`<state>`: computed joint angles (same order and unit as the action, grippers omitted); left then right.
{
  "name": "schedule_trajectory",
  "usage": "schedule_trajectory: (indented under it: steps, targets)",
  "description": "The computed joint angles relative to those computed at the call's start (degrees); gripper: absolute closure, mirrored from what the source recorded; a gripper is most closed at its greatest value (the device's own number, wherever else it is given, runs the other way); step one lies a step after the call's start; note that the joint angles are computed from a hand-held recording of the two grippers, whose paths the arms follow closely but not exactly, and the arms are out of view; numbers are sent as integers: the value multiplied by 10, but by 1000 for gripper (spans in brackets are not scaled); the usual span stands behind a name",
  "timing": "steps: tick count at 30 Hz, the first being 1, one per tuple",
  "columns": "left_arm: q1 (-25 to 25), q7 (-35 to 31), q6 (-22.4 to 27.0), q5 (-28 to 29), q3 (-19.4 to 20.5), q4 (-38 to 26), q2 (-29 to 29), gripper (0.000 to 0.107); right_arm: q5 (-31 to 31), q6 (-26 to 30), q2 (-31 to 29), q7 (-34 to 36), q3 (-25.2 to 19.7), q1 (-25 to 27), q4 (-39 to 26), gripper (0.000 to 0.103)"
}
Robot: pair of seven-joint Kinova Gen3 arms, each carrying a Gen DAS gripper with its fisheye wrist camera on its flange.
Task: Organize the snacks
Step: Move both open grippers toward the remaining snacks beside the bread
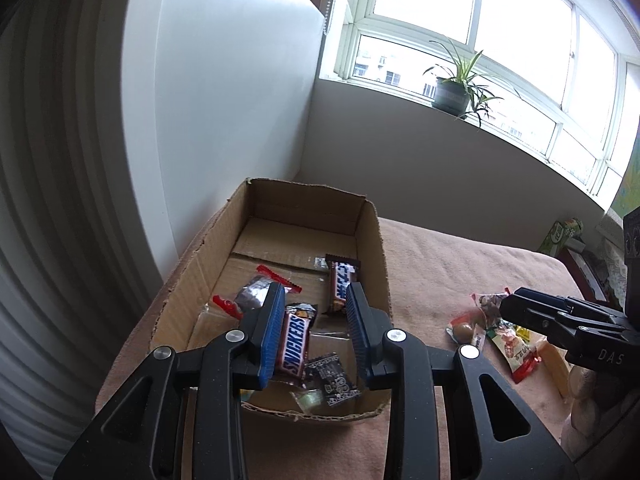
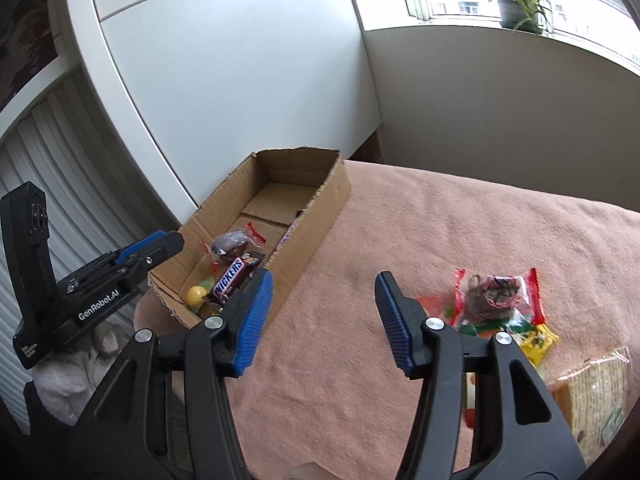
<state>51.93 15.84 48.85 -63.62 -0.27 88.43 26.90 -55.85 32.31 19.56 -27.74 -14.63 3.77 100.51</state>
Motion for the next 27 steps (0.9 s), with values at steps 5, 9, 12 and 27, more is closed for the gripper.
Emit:
schedule_trajectory:
  steps: [5, 9, 12, 27]
  targets:
    - [2, -12, -29, -1, 5, -12, 6, 77, 10, 22, 2, -13, 27, 29, 7, 47]
    - [4, -42, -54, 15, 6, -31, 21, 77, 33, 29, 12, -37, 45, 46, -2, 47]
    - [7, -85, -63, 41, 5, -56, 37, 77, 37, 40, 26, -57, 49, 65, -13, 47]
    - [-19, -304, -109, 215, 12, -183, 121, 77, 160, 89, 89, -209, 54, 48, -126, 47]
